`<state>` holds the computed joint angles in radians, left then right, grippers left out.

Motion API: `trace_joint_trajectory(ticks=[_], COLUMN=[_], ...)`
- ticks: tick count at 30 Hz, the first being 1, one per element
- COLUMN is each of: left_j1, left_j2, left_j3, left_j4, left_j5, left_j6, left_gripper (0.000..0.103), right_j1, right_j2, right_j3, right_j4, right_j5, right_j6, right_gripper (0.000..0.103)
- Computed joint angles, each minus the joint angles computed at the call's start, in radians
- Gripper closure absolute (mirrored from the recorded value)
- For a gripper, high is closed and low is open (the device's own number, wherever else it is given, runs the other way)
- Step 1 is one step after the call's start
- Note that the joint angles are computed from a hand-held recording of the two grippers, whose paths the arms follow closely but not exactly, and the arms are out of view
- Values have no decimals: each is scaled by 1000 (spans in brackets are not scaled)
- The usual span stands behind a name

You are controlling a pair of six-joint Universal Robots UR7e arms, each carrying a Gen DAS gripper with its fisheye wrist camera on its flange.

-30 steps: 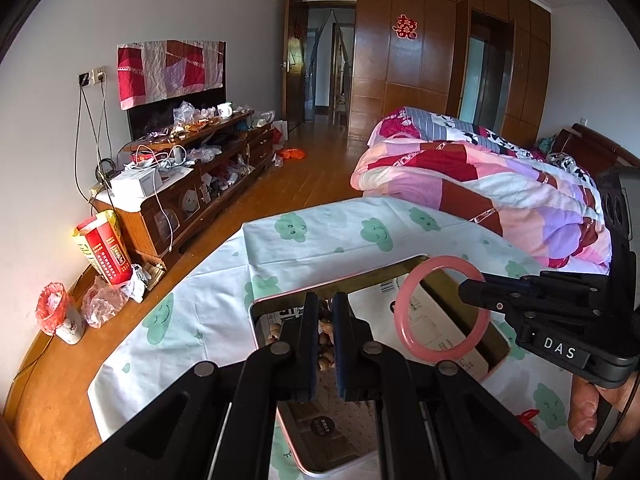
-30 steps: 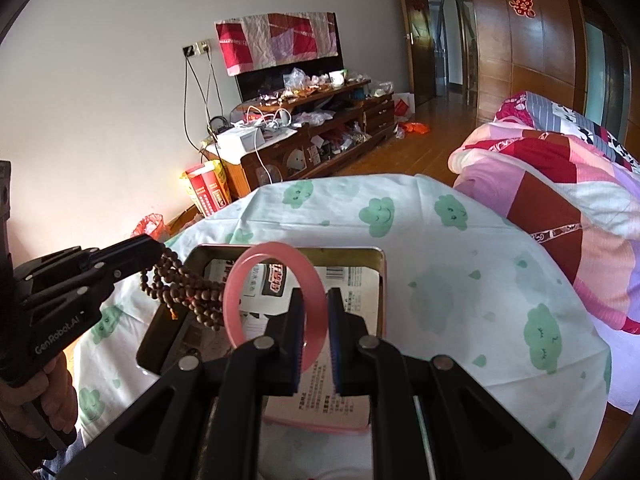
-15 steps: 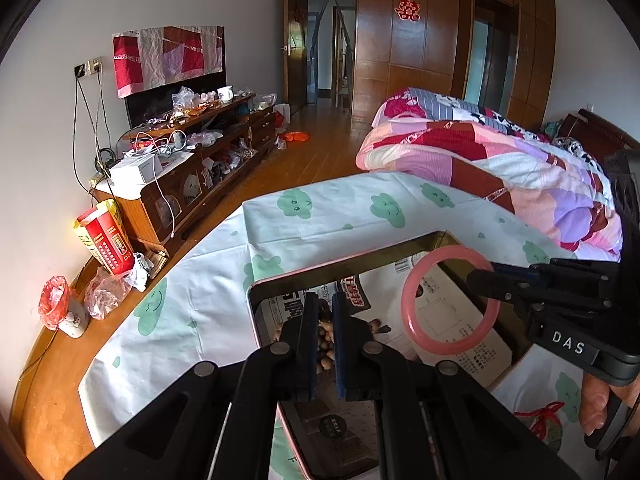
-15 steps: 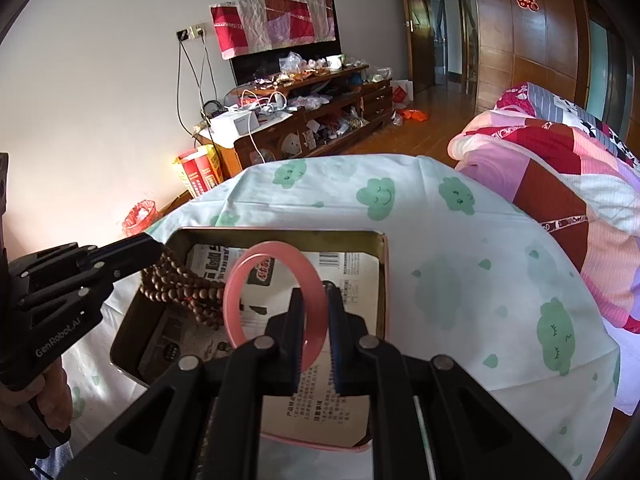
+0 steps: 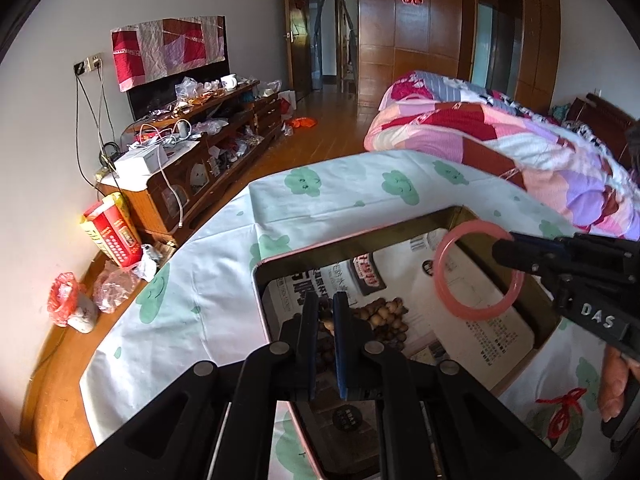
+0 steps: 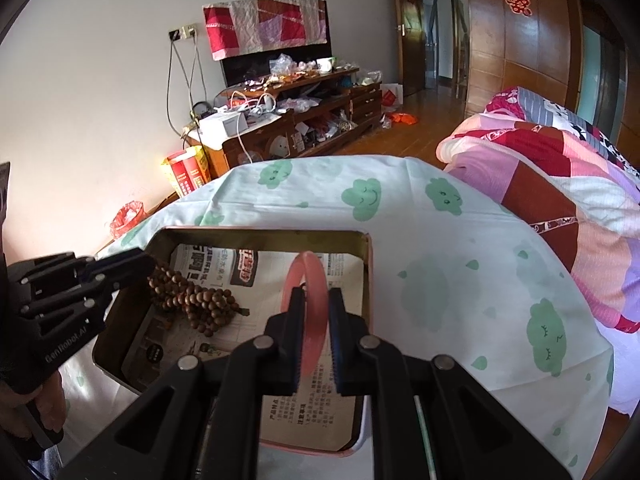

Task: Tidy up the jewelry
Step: 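Carry the bracelet and bangle into the pink tin and open both tools, then withdraw both tools from the tin back over the loose jewelry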

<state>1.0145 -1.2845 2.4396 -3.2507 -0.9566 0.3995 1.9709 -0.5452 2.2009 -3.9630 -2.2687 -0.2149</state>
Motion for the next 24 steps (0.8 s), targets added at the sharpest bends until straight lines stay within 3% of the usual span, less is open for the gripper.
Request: trace_joint_trajectory(ticks=[1,3,5,6,17,24], left_j1=[-5,-7,-18,-24,-21,-49], left_j2=[4,2,12,18,-11,-96], left_j3=[4,11,26,35,48,124], left_j4=[-10,-22,-77,-121,-99,-111], left_j5=[18,17,45,54,53,91], left_j6=[-1,2,13,27,-5,-32], left_gripper=[92,73,34,32,31,31], right_j1=[-1,0,4,4,9,24], right_j2=[-2,-2,8,7,16,16], right_j3=[3,6,5,10,39,82], right_j4=[-2,-7,-40,-49,-104,-130], right_j5=[2,1,-12,-9,-22,-46], right_j6=[2,6,-2,-1,13,46], right_gripper=[86,63,51,51,47,47])
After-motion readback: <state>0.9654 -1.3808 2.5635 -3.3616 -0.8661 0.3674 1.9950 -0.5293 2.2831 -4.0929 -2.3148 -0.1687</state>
